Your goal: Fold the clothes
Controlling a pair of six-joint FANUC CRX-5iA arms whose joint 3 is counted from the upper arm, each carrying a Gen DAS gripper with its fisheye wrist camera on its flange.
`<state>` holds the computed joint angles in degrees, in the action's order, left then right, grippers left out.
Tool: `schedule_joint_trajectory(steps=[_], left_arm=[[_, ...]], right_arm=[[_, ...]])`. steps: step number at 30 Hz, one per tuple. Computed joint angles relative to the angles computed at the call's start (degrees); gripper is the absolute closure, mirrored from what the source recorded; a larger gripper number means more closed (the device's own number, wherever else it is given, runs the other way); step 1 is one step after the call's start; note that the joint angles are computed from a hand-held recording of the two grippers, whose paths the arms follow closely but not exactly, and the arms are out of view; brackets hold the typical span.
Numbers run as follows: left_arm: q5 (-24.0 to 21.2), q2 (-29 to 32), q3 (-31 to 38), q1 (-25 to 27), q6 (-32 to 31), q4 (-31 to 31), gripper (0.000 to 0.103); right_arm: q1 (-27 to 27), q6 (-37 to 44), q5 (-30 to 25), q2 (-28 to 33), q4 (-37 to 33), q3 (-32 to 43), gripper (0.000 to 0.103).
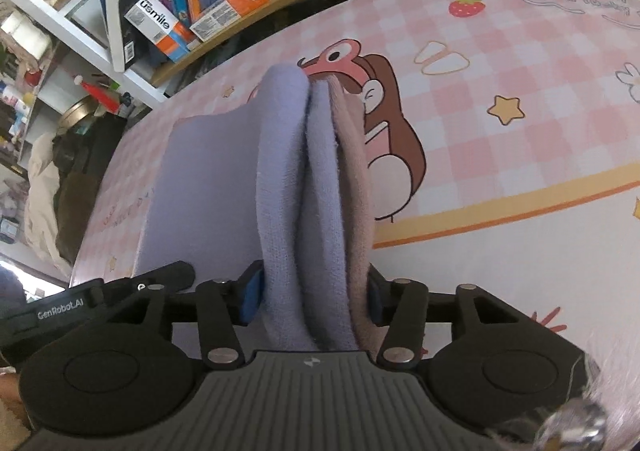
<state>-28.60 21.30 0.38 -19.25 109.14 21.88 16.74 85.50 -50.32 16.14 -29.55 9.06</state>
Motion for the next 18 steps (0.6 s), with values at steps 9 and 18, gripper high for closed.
schedule_joint_trajectory(steps=[9,18], left_arm=[[-6.65,0.12,9.09,-3.98,13.11,-19.6,0.056],[-9.68,-1.16,13.74,-8.6,22.98,-32.16,0.056]], right_arm=[[2.34,7.87,4.13,-3.22,3.33,-3.03,0.075],[0.09,16.81,5.43,-7.58,-1.7,-5.57,0.076]])
